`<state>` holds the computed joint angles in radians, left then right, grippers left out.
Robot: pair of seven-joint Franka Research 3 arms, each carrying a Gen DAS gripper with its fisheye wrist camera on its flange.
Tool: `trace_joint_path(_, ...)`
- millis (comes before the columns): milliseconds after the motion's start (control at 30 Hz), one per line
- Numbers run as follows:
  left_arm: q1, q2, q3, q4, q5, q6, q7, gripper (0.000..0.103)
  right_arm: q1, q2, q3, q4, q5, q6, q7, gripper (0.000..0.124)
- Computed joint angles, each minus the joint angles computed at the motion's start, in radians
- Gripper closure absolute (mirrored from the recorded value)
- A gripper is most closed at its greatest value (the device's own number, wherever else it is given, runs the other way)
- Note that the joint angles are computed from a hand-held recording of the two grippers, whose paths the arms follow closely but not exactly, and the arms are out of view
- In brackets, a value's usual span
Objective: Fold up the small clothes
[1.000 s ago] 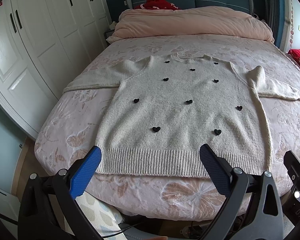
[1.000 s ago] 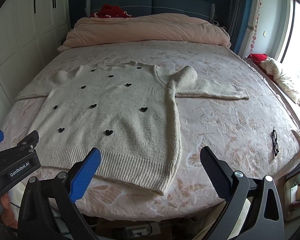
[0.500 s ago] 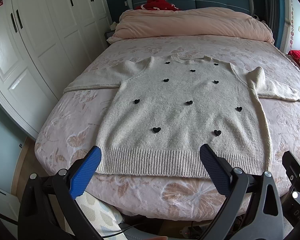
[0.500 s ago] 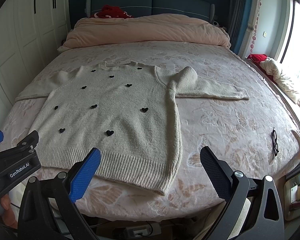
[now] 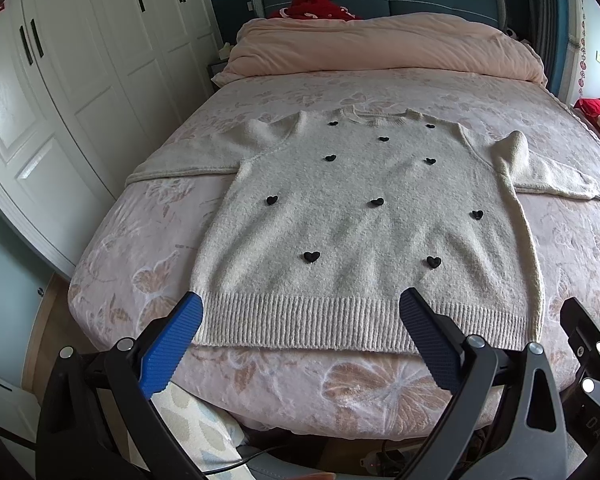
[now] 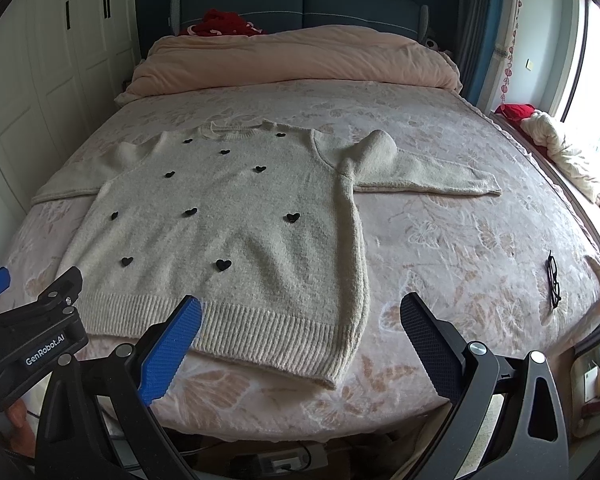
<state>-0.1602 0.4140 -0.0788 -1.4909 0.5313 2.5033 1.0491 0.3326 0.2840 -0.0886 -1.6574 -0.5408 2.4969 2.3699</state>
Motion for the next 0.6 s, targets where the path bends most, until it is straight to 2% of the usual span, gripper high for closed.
trace_joint_path(600, -0.001, -0.001, 0.0, -0.005, 0.001, 0.001, -0.003, 0.007, 0.004, 0.014, -0.001, 0.014, 0.018, -0.003, -0.005, 0.026)
